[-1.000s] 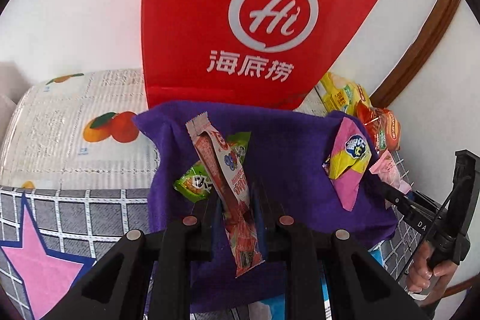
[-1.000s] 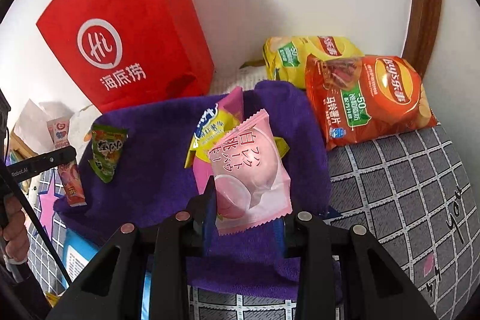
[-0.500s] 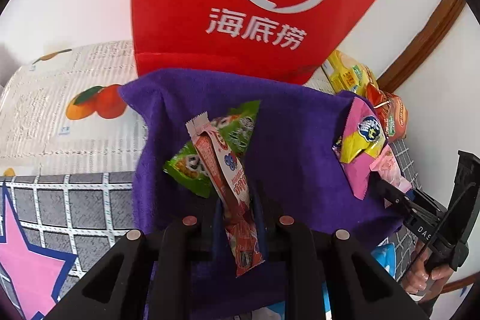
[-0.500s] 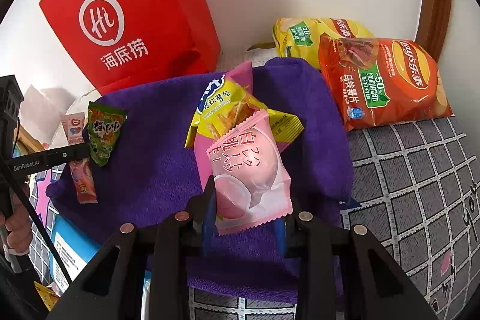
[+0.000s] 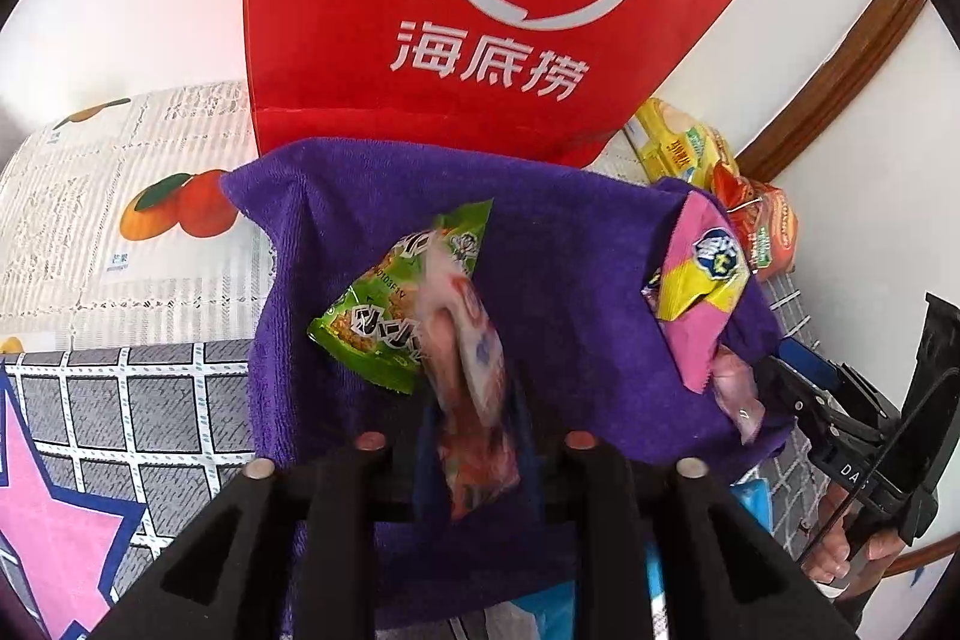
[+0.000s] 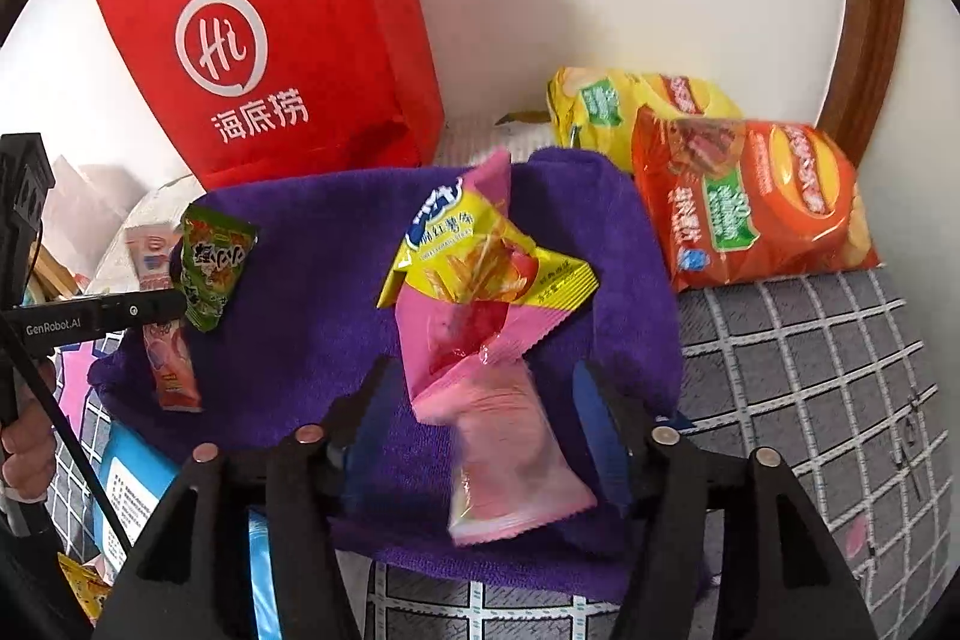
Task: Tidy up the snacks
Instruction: 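Open both grippers to drop the pink packet and stick snack onto the towel, then grasp the pink striped bag with the right gripper while the left moves toward the yellow triangle snack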
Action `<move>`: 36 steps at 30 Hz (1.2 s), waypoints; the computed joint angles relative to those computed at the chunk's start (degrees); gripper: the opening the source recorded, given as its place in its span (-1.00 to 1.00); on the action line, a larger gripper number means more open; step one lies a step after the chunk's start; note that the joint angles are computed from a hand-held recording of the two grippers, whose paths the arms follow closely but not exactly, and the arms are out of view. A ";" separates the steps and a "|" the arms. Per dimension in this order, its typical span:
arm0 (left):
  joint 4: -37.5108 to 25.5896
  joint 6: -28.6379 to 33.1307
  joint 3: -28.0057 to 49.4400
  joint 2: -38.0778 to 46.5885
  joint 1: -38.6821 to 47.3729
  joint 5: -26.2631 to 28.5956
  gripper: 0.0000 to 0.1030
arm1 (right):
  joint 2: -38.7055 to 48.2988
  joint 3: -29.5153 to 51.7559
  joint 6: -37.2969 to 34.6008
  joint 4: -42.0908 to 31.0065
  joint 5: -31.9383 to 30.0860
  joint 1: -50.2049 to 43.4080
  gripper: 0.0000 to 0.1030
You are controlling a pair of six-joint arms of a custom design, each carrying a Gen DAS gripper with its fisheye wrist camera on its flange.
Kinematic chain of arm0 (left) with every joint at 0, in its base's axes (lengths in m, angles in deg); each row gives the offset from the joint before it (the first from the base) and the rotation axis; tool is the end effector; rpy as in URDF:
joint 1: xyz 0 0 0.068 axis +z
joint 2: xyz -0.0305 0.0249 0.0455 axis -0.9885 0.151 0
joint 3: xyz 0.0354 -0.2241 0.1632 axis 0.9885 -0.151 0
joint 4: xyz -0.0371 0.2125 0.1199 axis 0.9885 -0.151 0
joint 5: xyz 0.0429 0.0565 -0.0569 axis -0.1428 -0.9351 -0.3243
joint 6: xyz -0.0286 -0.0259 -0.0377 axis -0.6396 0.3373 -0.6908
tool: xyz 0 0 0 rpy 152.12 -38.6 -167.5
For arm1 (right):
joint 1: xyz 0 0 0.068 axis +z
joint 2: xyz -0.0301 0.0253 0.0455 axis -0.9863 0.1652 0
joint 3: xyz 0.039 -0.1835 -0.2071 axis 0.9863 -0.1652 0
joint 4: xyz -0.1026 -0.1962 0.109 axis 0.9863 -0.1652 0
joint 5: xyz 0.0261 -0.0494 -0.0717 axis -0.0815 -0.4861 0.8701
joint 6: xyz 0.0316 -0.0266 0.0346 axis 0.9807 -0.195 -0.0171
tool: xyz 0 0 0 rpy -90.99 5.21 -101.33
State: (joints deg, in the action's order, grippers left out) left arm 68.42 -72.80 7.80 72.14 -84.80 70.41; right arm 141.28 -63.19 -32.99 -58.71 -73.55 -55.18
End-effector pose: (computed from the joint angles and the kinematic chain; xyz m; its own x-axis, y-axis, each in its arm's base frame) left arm 0.3453 -0.0374 0.1396 -0.8391 0.2586 -0.4785 0.4408 0.8387 -0.3198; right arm 0.2183 0.0934 0.1106 -0.7640 0.2175 -0.6074 0.1576 0.9759 0.1512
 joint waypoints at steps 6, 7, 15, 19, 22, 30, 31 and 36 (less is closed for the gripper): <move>-0.53 0.79 -3.23 -6.68 1.16 -0.03 0.05 | -9.62 0.53 4.87 -12.08 5.53 5.06 0.21; -1.38 1.20 -4.11 -8.47 1.84 0.44 0.05 | -11.24 0.65 6.13 -14.26 6.75 6.20 0.21; -9.03 8.31 -11.00 -21.56 9.69 3.08 0.07 | -22.19 1.76 22.76 -31.89 15.05 22.47 0.21; -14.20 13.75 -14.08 -27.75 15.98 5.08 0.13 | -22.46 1.70 32.79 -37.06 17.05 31.82 0.21; -17.63 18.53 -15.95 -30.27 21.20 6.80 0.13 | -18.87 1.54 40.93 -38.59 17.53 39.26 0.21; -23.00 30.55 -18.61 -30.67 33.92 8.93 0.13 | -10.65 2.36 50.23 -31.65 16.97 51.09 0.22; -23.51 32.07 -18.67 -30.27 35.49 9.13 0.13 | -8.86 3.45 49.66 -30.46 16.85 51.76 0.24; -25.73 39.03 -18.13 -26.68 42.90 9.65 0.13 | -1.00 8.99 45.25 -26.97 15.89 52.81 0.30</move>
